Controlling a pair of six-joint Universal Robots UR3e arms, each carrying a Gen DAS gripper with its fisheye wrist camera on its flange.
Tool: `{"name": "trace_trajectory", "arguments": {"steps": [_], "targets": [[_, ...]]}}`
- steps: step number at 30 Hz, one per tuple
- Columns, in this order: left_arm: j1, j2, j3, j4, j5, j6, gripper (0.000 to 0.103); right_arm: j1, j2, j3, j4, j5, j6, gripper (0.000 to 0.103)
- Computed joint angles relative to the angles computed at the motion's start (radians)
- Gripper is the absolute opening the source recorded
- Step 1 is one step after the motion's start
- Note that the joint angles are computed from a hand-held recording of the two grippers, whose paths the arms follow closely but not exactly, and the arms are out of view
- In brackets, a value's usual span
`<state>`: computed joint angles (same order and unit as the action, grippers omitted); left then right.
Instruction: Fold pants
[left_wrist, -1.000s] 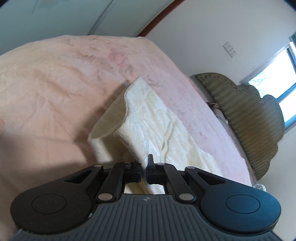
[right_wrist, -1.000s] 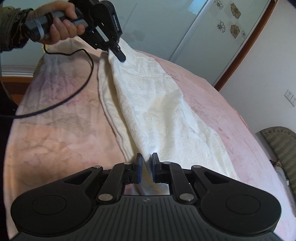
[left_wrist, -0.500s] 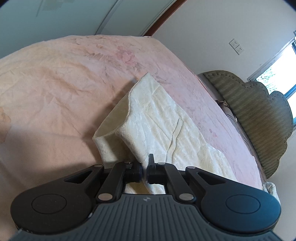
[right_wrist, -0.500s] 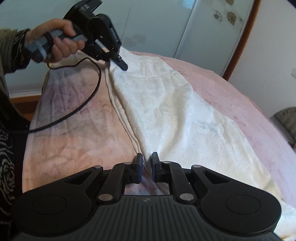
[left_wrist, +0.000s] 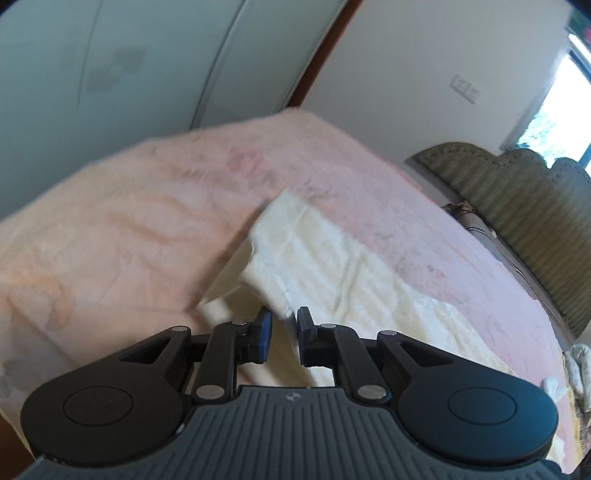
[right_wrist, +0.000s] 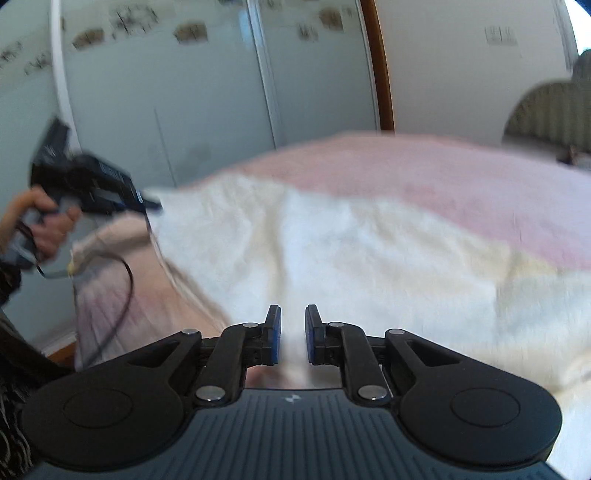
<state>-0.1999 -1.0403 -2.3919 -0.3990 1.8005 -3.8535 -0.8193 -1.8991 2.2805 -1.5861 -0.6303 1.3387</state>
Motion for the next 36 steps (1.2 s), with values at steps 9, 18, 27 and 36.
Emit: {"name": "trace_trajectory", "arguments": {"steps": [9,18,27,36], "targets": [[-0.194,-0.554,0.294,0.345,-0.156,0.152,0.044,-0.336,0.025,-0.08,0.353,0.104,-0.106,0.047],[-0.32,-1.022,0.703,0.369,-0.327,0.229,0.044,-0.624,0.219,0.058,-0.449,0.15,0.63,0.09],[-0.38,-1.183,0.843,0.381,-0.251,0.248,0.044,-0.63,0.337,-0.036,-0.657,0.196,0.832,0.092],[-0.426,-1.225,0.812,0.507,-0.163,0.33,0.047,-0.327,0.959,-0.671,-1.013,0.061,1.316,0.095]]}}
